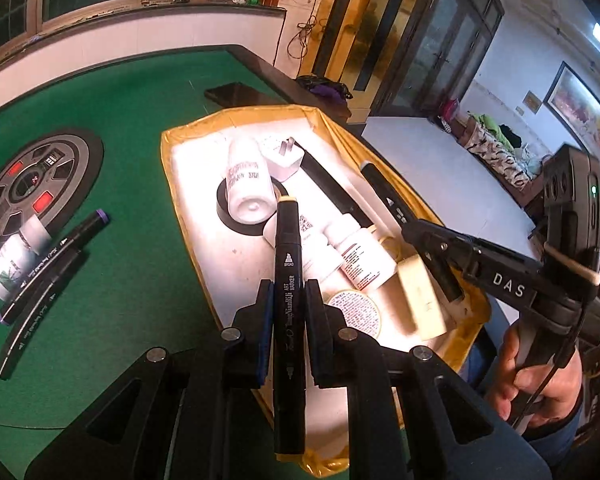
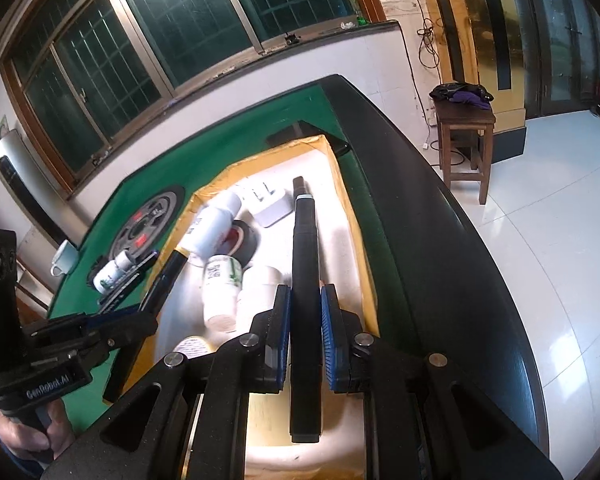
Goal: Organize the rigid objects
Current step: 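Lower and release the markers into the tray with both tools, then move both open tools back toward the black plug and white bottle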
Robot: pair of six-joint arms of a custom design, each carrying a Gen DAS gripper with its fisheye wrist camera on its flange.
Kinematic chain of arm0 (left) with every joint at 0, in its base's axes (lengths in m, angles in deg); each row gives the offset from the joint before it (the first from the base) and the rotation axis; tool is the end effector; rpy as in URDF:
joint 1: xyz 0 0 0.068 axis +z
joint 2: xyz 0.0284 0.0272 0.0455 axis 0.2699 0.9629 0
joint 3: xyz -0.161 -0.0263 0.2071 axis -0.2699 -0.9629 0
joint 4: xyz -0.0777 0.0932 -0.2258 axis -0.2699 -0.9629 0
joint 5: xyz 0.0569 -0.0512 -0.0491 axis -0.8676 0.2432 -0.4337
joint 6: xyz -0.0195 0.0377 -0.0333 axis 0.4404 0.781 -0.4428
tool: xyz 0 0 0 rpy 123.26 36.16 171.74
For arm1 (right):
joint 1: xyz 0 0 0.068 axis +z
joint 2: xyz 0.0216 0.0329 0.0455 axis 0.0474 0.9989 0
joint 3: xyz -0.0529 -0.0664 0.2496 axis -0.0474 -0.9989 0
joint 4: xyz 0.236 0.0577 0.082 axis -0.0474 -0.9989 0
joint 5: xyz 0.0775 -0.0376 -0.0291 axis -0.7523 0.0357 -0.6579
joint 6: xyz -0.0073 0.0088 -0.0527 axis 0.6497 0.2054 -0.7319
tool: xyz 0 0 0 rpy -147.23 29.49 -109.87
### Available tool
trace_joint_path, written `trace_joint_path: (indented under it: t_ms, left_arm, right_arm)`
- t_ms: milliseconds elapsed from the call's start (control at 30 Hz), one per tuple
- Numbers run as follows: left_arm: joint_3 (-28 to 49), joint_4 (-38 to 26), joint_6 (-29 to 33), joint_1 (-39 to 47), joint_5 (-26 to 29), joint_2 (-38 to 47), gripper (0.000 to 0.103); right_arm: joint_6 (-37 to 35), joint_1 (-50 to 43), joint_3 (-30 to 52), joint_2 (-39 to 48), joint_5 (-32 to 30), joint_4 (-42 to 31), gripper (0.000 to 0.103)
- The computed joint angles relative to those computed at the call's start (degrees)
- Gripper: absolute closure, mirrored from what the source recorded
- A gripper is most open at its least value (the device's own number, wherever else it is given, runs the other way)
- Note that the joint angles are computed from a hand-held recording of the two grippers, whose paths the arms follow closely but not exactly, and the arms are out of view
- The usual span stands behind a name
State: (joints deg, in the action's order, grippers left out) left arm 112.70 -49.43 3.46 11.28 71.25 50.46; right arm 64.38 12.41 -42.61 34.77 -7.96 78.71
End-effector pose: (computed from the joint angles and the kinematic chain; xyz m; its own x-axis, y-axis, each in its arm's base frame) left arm 0.3053 -0.0300 0.0805 -0.8000 -0.0889 -0.5934 0.0691 0.9687 -0.2383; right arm 0.3180 0.0677 0.0584 -0.7625 -0.0395 -0.6458 -0.3297 0.8825 0.3353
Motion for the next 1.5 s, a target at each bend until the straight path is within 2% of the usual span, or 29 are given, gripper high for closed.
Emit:
trace_joint_path:
  t_ms: [267,433,567,700,800,867,933,1067,1133,1267,1367,1500]
  left_arm:
    - [-0.2,1.4,0.0,0.2,1.0,1.6,0.091]
    - [-0.6,2.4,-0.9,0.8,4.3,2.2,0.090]
    - [0.8,-0.9,-1.1,0.7,8.3,3.1,0.090]
    - [-1.0,-1.5,-0.7,0.2,9.1,0.8,0.086]
    - [-3.8,0.0,-0.2,0.1,9.3,-2.4,0.074]
    - [-5.8,1.3,0.1,0.4,9.9,-4.7,0.066]
    - [-7.4,2.6,0.5,0.5,9.5,-6.8,0.066]
    - [-10.6,4.5,1.5,1.9,9.2,-11.1,0.066]
    - [-12.5,5.1,2.4,3.5,9.4,-13.4,0.066]
    - [-15.8,6.3,4.1,8.2,10.4,-17.8,0.066]
    - [-18.3,5.7,7.5,13.7,11.4,-21.5,0.066]
    - [-18.9,3.5,11.8,25.4,15.5,-23.8,0.066]
  right_arm:
    - [-1.6,1.0,0.8,0.3,2.5,-0.9,0.090]
    - [-2.9,1.4,1.2,0.2,4.7,-1.2,0.089]
    - [-4.1,1.8,2.4,0.3,5.9,-2.4,0.087]
    - [-4.5,1.7,2.2,-0.6,5.1,-3.2,0.078]
    - [-3.7,1.6,-1.3,-3.5,4.5,0.8,0.069]
    - [-3.3,2.0,-3.8,-5.8,4.1,4.0,0.067]
    - [-2.9,3.0,-6.2,-8.1,5.1,7.2,0.057]
    - [-3.5,7.0,-13.4,-13.9,12.3,17.4,0.036]
    - [-3.5,8.6,-15.4,-16.0,14.1,20.1,0.031]
    - [-2.5,10.7,-14.3,-17.0,15.8,18.3,0.030]
    - [-0.6,11.2,-14.6,-15.8,12.8,22.2,0.030]
    - [-1.2,15.3,-14.6,-14.5,14.3,26.4,0.030]
